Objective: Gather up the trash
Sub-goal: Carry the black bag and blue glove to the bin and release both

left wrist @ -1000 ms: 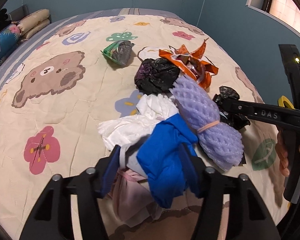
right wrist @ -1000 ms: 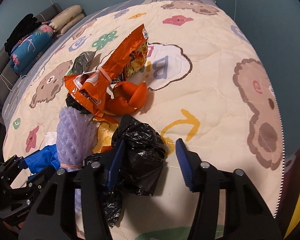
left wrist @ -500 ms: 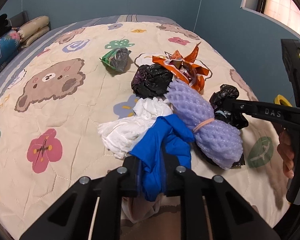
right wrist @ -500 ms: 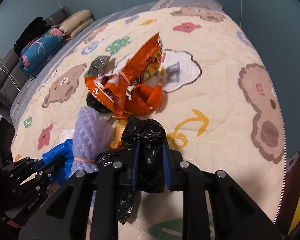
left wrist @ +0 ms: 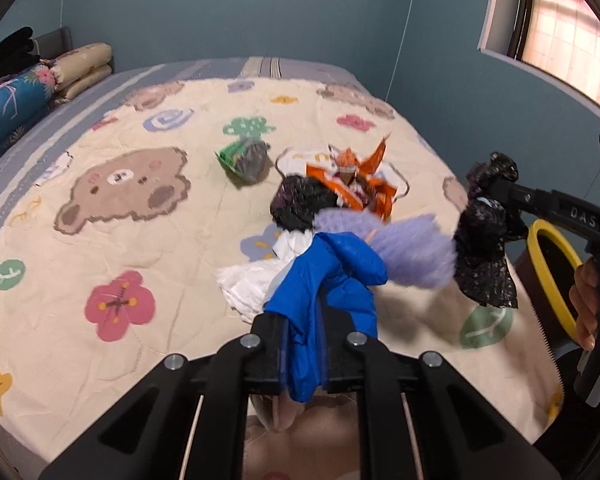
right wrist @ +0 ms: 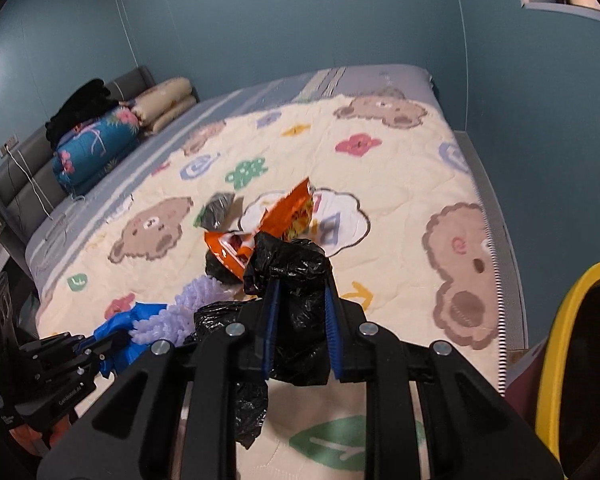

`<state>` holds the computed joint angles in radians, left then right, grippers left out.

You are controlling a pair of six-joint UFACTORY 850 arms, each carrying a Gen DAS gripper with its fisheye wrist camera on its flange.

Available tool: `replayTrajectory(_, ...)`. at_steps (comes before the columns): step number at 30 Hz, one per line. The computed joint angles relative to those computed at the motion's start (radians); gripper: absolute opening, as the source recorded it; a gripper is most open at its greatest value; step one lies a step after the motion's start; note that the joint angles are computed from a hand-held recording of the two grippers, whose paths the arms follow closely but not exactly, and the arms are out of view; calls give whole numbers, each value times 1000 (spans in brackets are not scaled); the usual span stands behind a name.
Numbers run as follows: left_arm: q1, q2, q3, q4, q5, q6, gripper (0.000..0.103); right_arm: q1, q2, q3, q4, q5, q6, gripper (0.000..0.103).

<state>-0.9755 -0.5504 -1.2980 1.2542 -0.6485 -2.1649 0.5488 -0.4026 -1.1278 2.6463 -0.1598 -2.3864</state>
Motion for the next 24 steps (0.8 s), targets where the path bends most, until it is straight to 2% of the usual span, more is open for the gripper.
replayTrajectory(6, -32, 55, 26, 3, -85, -4, 10, -18, 90, 79, 19, -10, -4, 20)
replayTrajectory(11, -51, 87, 33, 7, -130, -11, 10, -29, 170, 156, 166, -6, -160, 20)
replayTrajectory(16, -70, 88, -2, 18, -170, -2, 10, -54, 263, 233, 314, -11, -318, 20)
replayTrajectory(24, -102, 53, -112, 33, -200, 63, 10, -103, 394, 317, 419, -28, -435, 20)
